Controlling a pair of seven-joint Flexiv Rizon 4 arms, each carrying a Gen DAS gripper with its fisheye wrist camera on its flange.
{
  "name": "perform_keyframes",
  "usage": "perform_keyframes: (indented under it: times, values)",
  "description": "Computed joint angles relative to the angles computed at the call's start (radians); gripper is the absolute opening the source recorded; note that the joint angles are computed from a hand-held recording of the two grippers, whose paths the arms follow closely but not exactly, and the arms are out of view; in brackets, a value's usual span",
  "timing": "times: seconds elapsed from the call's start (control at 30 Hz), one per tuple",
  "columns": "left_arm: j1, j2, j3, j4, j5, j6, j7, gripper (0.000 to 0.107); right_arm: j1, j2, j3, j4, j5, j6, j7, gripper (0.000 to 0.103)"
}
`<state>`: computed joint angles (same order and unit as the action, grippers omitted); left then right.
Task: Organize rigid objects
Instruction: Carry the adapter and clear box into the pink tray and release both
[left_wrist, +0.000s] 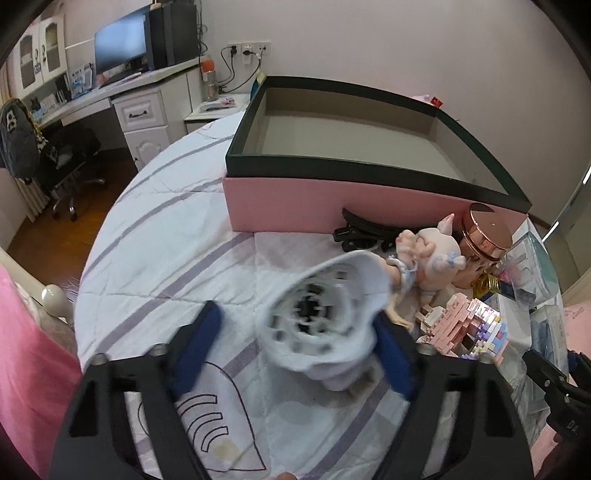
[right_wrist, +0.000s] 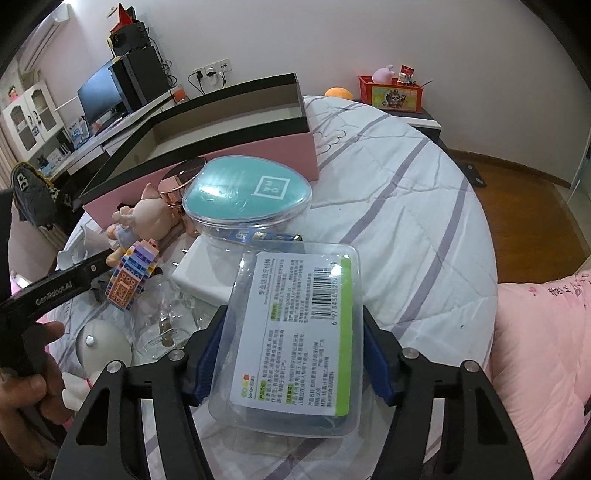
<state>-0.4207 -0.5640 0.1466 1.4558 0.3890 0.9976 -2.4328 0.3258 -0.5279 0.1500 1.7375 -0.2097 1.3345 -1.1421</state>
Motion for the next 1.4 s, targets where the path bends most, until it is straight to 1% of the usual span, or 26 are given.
perform_keyframes:
  times: [0.03,0.1,0.2,0.27,0.33,0.5,0.67,0.77,0.87,0.93,1.03,1.1,1.17,1.23,1.33,1.4]
  values:
    - [0.001,0.001,-0.002,0.001,-0.002,-0.002,0.002,0.065,0.001,0.001,-0.001,0.000,0.000,-0.003,0.001,0.066]
    - [0.010,0.003,-0.012,0.013,-0.013,0.013,0.011,0.058,0.015,0.000,-0.019,0.000,-0.017,-0.008,0.009,0.066]
    - [0.016,0.013,-0.013,0.040,-0.021,0.049,0.013,0.058,0.031,0.005,-0.039,0.013,-0.042,0.004,0.024,0.065]
    - [0.012,0.019,-0.009,0.051,-0.019,0.063,0.013,0.058,0.010,0.007,-0.016,0.016,-0.028,0.012,0.011,0.064]
    - [0.005,0.028,0.001,0.064,-0.011,0.073,0.007,0.058,0.003,0.015,-0.012,0.024,-0.023,0.018,0.008,0.064]
    - [-0.015,0.059,0.018,0.095,0.026,0.079,-0.023,0.058,-0.032,0.029,0.027,0.030,0.018,0.023,-0.021,0.063]
    - [-0.021,0.090,0.017,0.119,0.061,0.085,-0.046,0.058,-0.041,0.049,0.039,0.039,0.043,0.036,-0.039,0.063]
    - [-0.021,0.109,0.012,0.123,0.078,0.088,-0.056,0.058,-0.059,0.062,0.063,0.038,0.068,0.045,-0.063,0.063]
    - [-0.016,0.125,0.002,0.109,0.089,0.086,-0.050,0.058,-0.075,0.068,0.089,0.007,0.091,0.052,-0.104,0.064]
    - [-0.012,0.132,0.000,0.085,0.099,0.082,-0.044,0.058,-0.076,0.057,0.096,-0.034,0.097,0.050,-0.128,0.063]
    - [0.004,0.123,-0.004,0.028,0.103,0.081,-0.024,0.058,-0.079,0.012,0.118,-0.148,0.104,0.027,-0.187,0.064]
    - [0.009,0.103,0.000,-0.034,0.111,0.061,-0.005,0.058,-0.063,-0.032,0.113,-0.245,0.094,-0.003,-0.213,0.064]
    - [0.031,0.066,-0.010,-0.106,0.090,0.042,0.036,0.058,-0.063,-0.089,0.133,-0.359,0.108,-0.051,-0.252,0.064]
    - [0.055,0.020,-0.021,-0.177,0.052,0.030,0.083,0.058,-0.039,-0.153,0.121,-0.484,0.105,-0.111,-0.274,0.064]
    - [0.069,-0.067,-0.020,-0.303,0.011,-0.009,0.146,0.058,-0.002,-0.264,0.101,-0.687,0.110,-0.231,-0.297,0.064]
    - [0.091,-0.128,-0.035,-0.378,-0.043,-0.038,0.197,0.058,0.020,-0.354,0.096,-0.847,0.124,-0.345,-0.307,0.064]
